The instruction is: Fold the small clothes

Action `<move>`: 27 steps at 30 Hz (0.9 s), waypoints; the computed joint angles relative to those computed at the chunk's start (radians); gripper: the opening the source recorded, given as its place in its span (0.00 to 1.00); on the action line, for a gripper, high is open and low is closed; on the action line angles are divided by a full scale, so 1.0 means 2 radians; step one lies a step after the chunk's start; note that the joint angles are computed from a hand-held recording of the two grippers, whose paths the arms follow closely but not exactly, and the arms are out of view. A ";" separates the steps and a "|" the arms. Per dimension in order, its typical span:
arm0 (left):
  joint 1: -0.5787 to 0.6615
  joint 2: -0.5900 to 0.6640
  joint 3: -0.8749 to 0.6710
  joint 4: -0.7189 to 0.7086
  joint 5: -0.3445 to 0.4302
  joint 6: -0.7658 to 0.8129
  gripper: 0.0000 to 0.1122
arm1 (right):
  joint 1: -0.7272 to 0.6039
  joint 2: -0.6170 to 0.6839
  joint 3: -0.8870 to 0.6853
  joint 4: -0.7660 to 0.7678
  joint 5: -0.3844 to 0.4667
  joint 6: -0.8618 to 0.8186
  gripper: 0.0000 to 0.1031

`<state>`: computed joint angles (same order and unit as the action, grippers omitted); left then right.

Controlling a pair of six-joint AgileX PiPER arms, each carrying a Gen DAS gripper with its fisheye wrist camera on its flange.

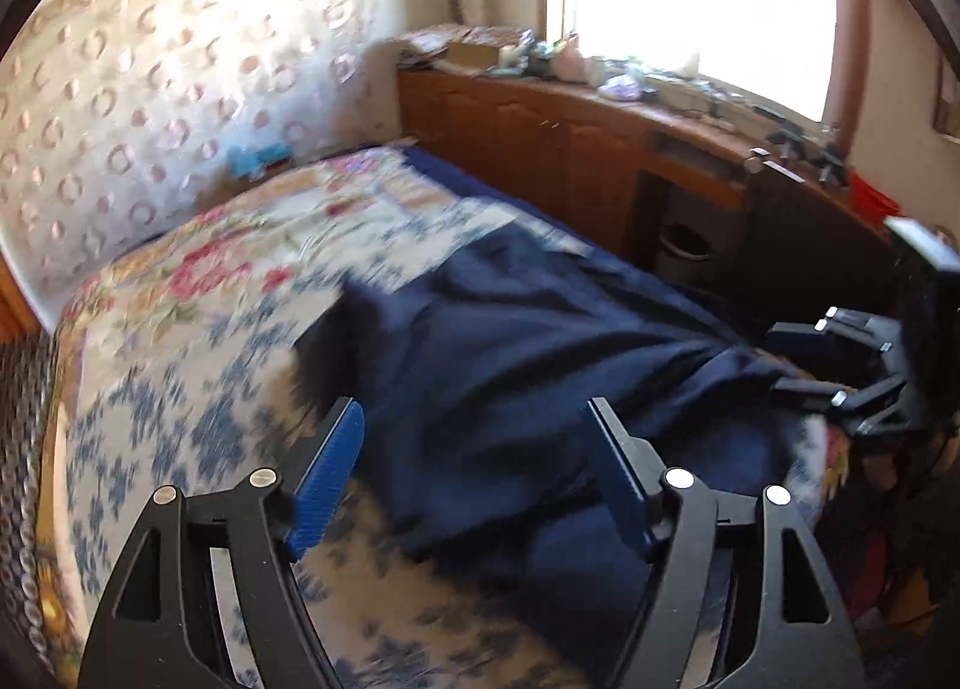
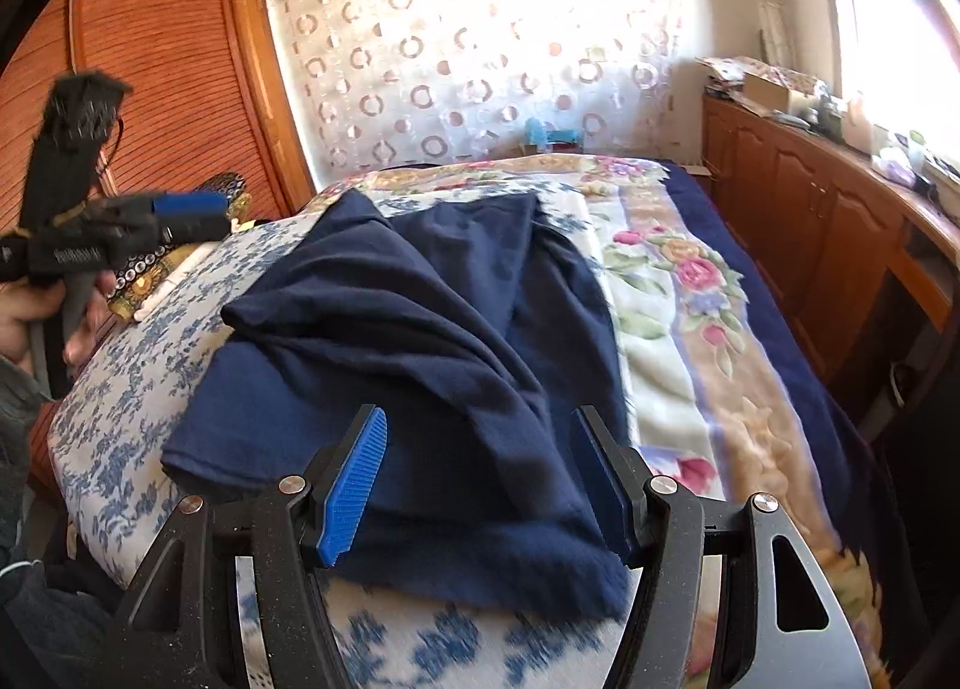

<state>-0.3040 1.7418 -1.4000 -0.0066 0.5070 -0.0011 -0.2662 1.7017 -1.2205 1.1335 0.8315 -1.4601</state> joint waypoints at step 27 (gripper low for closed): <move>0.048 0.007 0.032 -0.234 0.009 0.238 0.07 | 0.091 0.087 -0.114 -0.118 -0.086 0.142 0.64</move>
<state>-0.2084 1.7555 -1.3369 -0.4755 0.5244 0.4750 -0.0842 1.8758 -1.4483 0.8967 0.6587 -1.1762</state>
